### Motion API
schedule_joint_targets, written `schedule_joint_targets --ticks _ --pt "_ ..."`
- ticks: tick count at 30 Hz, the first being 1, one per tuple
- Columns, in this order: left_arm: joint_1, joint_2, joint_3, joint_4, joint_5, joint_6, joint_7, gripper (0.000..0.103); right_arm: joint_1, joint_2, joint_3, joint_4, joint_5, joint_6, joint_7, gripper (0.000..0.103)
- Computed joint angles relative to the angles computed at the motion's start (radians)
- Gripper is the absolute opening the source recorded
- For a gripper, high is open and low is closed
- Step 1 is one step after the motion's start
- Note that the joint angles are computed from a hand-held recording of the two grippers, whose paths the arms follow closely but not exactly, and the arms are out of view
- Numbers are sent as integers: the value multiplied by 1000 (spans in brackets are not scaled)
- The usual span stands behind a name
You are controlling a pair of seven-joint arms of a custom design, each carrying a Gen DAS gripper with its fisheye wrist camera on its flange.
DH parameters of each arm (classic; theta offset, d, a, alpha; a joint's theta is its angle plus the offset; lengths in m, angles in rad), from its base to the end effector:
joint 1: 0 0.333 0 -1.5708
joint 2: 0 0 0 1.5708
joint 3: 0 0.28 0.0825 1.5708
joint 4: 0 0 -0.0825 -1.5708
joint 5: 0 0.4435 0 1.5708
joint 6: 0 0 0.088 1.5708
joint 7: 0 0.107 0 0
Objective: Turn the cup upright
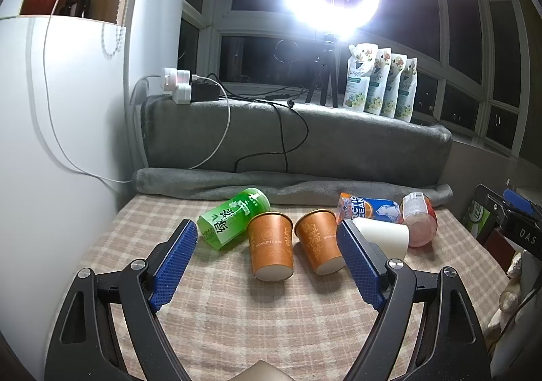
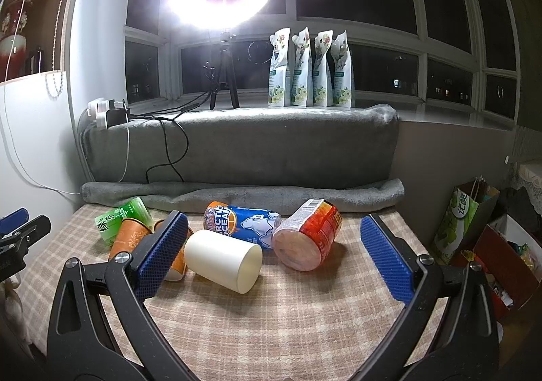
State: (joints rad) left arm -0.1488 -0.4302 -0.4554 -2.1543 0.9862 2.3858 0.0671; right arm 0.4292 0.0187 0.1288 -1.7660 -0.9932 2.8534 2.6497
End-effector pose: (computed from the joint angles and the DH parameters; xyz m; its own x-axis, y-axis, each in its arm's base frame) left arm 0.4473 -0.3315 0.5850 0.2620 -0.9612 0.0860 -0.3639 -0.1810 -0.9137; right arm 0.5444 0.3923 0.5998 0.2919 -0.9564 -0.0134 -0.3438 -0.0918 -0.9345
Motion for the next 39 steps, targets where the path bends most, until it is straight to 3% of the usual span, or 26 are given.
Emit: schedule_joint_targets --ticks 24,34,39 --pt "-8 13 10 1 -12 9 16 85 4 8 -3 6 13 -3 -12 103" --pt "-4 30 37 11 -47 39 74 84 12 24 -13 22 24 -4 -26 103" --pt "-6 45 77 8 -123 79 168 84 12 22 -13 10 33 -3 -31 103"
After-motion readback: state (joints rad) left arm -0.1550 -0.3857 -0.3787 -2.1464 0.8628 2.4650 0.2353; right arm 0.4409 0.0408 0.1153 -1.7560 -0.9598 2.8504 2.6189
